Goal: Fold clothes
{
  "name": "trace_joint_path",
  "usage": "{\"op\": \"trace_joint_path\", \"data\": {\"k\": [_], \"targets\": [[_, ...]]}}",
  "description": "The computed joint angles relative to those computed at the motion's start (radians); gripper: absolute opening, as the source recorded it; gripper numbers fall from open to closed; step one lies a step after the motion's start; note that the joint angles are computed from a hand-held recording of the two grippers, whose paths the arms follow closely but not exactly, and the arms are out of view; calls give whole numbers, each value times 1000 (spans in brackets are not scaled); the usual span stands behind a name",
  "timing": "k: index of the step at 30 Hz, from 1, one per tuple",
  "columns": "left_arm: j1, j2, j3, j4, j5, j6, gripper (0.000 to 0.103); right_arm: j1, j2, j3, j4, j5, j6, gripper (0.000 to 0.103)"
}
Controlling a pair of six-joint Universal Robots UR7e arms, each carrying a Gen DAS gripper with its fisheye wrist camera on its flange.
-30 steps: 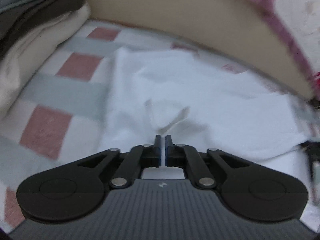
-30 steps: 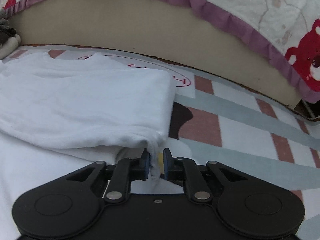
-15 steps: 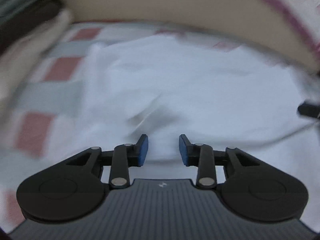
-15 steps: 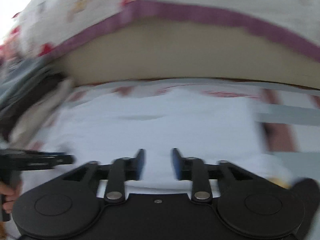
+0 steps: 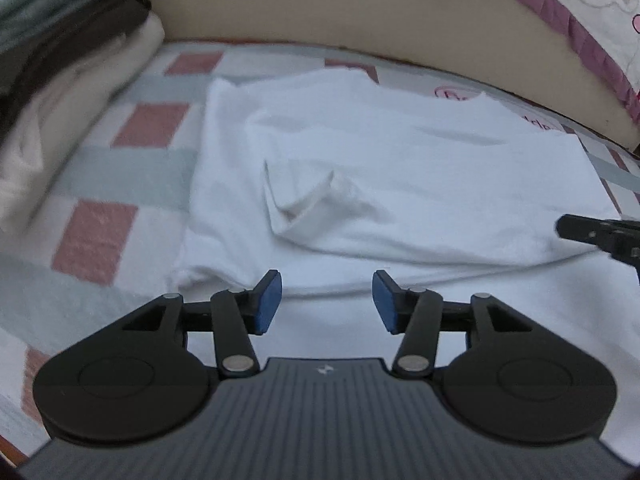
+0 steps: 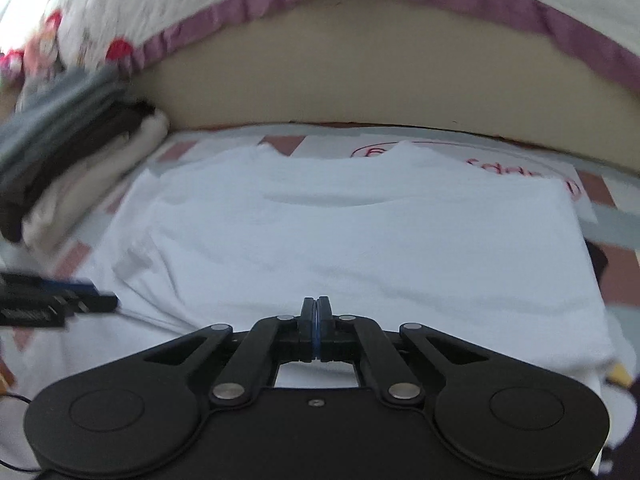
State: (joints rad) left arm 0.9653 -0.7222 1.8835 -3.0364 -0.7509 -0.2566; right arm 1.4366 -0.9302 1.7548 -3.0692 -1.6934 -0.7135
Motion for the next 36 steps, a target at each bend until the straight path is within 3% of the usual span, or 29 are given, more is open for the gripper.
{"op": "trace_joint_path", "data": {"k": [4,7,10,12,14,18,21,22,24,25,26,32,36], "targets": [[-9,29,4,-126,1,112,49,-18,-65,48,-35,-14,6,0],[-5,63,-19,-228,-34,224,53,-31,-97,38,7,-33,30,0],[24,107,-87,-289,-138,321,56,-37,-77,-10,82,-2,39,14],[44,119,-125,-238,-203,362,57,-26,-33,-46,101,1,25,25],[44,129,-147,-129,-160,357,56,-12,10,-79,110,-3,2,48],[21,114,-127,-55,-81,293,56,26,98,-141,92,-59,-68,53],[18,97,-111,-18,-75,227,57,48,159,-174,34,-119,-131,53],[17,96,-105,-26,-74,226,57,51,172,-174,3,-124,-159,53],[17,98,-99,-39,-72,235,57,54,178,-164,-31,-125,-198,36],[19,97,-101,-35,-75,230,57,53,173,-157,-28,-120,-195,10],[21,94,-101,-31,-79,227,57,53,166,-150,-23,-116,-189,1],[26,93,-104,-31,-89,231,57,6,92,-92,-32,-51,-24,0],[25,93,-103,-30,-87,232,57,-28,39,-53,-75,-52,48,0]]}}
